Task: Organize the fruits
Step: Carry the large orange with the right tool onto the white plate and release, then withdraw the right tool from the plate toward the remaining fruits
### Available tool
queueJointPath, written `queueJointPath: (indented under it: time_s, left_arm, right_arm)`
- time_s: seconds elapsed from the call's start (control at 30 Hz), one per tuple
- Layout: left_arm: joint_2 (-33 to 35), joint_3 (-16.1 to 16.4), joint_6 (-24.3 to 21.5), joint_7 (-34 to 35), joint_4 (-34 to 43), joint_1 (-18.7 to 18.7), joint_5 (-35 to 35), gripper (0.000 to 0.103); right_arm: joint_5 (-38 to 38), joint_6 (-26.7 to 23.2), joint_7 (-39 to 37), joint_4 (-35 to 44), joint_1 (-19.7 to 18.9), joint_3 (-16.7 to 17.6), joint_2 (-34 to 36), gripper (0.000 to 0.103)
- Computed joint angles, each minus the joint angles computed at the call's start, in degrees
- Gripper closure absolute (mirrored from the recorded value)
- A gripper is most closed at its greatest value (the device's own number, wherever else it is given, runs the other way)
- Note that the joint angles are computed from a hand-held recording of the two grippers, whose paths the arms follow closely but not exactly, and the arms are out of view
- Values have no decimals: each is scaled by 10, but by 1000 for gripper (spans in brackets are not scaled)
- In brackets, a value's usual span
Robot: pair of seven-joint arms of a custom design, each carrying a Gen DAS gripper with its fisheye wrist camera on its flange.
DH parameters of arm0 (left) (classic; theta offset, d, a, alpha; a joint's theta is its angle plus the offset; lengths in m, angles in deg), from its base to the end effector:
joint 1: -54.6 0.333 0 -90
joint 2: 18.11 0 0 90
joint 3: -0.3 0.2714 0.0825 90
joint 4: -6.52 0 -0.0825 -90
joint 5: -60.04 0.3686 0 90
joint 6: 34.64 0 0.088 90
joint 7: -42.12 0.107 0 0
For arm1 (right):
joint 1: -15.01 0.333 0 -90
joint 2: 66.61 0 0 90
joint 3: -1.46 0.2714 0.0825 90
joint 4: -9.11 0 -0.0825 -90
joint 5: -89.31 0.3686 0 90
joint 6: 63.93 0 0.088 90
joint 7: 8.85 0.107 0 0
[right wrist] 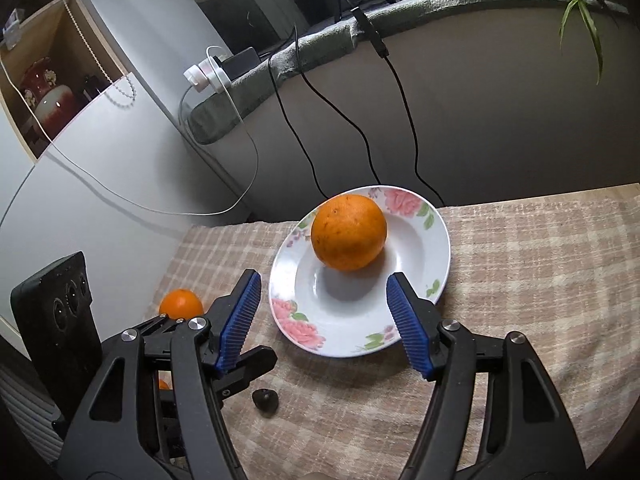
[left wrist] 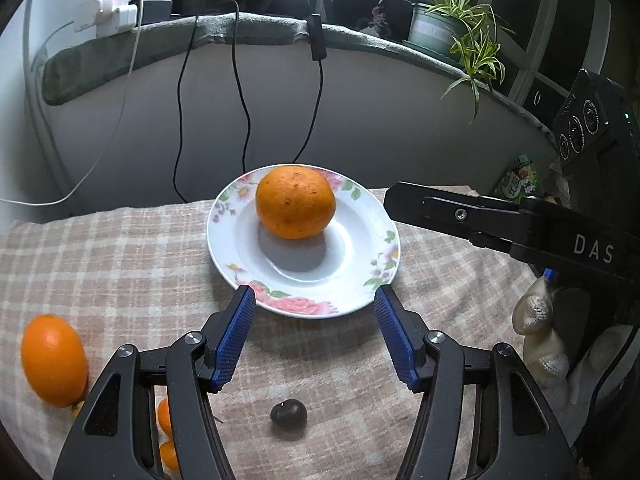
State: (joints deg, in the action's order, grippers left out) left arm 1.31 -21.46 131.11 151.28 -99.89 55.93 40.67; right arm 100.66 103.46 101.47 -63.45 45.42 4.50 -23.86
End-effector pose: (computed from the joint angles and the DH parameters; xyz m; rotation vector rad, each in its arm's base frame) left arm 0.6207 -0.1882 0.3960 -1.5722 2.1927 -1.0084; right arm 0.6404 0.3929 0.3959 -1.5960 1.5565 -0.1605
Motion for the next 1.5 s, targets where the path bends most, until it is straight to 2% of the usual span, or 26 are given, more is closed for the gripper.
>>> queueJointPath:
  time_s: [0.47, 0.67, 0.8, 0.97, 1.27, 1.4, 1.5]
  left_arm:
    - [-37, -2, 12, 21, -40, 13, -38, 41]
    - [-73, 1, 33, 51, -79, 17, -87, 41]
    - [-103, 1, 56, 103, -113, 20, -151, 41]
    - [-147, 39, 73, 118, -164, -2, -186, 41]
    - [-223, 116, 113, 103, -266, -55, -195, 41]
    - [-250, 143, 131, 82, -311, -72, -175, 41]
    - [-262, 161, 132, 66, -332, -85, -156, 41]
  right_arm:
    - [-25, 18, 26, -46, 23, -27, -31, 35]
    - [-32, 31, 31, -75, 29, -29, -48, 35]
    - [-40, 37, 32, -93, 38, -33, -59, 35]
    - [-47, 39, 20, -108, 43, -27, -71, 35]
    - [-46, 28, -23, -109, 44, -3, -71, 35]
    - [-45, 17, -37, -108, 47, 1, -69, 35]
    - [-54, 8, -37, -107, 58, -8, -67, 35]
